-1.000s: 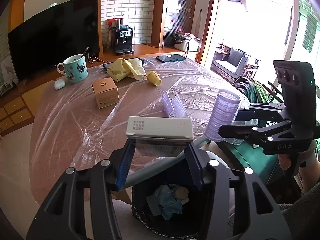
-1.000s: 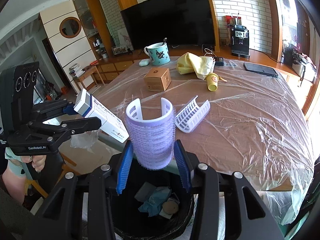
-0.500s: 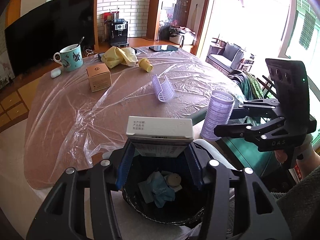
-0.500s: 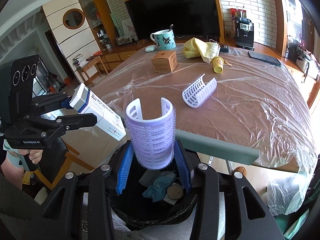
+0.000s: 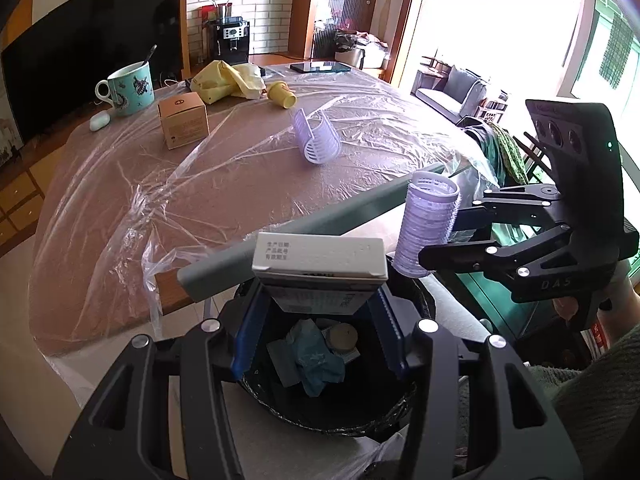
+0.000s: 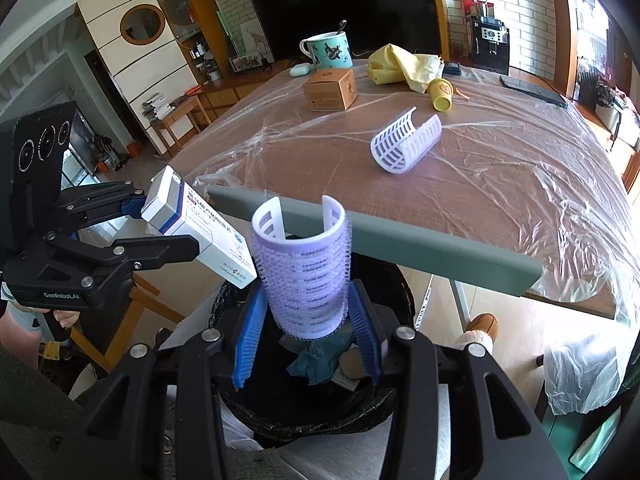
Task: Collect trash
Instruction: 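Hold the medicine box and hair roller in both tools above the bin opening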
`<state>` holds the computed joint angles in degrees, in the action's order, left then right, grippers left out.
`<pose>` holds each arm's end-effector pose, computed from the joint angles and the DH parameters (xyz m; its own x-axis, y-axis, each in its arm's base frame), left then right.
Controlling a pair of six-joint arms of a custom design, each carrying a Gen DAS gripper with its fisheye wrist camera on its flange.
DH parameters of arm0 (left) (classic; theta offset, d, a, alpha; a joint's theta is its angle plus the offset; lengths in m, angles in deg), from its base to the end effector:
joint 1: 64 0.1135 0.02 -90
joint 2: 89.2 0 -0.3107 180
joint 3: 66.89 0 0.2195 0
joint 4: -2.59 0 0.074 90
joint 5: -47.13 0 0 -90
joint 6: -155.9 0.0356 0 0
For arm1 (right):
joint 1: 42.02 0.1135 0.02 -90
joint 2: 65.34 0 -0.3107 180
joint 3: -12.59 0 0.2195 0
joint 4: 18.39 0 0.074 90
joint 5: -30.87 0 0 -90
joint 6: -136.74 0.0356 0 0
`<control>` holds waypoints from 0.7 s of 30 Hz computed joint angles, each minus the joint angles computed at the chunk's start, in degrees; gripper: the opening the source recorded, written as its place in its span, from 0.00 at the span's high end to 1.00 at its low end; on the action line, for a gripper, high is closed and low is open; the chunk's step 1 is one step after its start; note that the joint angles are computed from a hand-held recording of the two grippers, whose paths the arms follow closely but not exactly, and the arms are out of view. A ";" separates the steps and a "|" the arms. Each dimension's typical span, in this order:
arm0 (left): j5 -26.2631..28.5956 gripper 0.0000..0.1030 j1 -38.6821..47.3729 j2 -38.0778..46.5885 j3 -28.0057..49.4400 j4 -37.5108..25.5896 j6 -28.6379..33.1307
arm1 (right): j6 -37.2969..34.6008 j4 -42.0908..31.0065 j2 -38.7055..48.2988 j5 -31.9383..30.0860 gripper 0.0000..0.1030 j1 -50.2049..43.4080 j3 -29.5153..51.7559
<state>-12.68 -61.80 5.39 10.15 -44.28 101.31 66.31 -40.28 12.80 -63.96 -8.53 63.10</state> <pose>0.2999 -0.0064 0.2625 -0.6281 0.4771 -0.6147 0.6720 0.7308 -0.1195 0.1832 0.1248 0.2325 -0.7971 -0.1272 -0.5902 -0.3485 0.8952 0.2778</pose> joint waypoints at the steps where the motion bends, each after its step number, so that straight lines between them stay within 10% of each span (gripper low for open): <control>1: -0.22 0.50 -0.10 0.13 -0.32 0.23 -0.04 | 0.09 0.24 0.27 -0.19 0.59 -0.05 -0.24; 21: -3.12 0.50 -1.46 2.76 -3.77 3.49 -0.65 | 0.46 4.59 7.98 -1.34 0.59 0.10 -2.74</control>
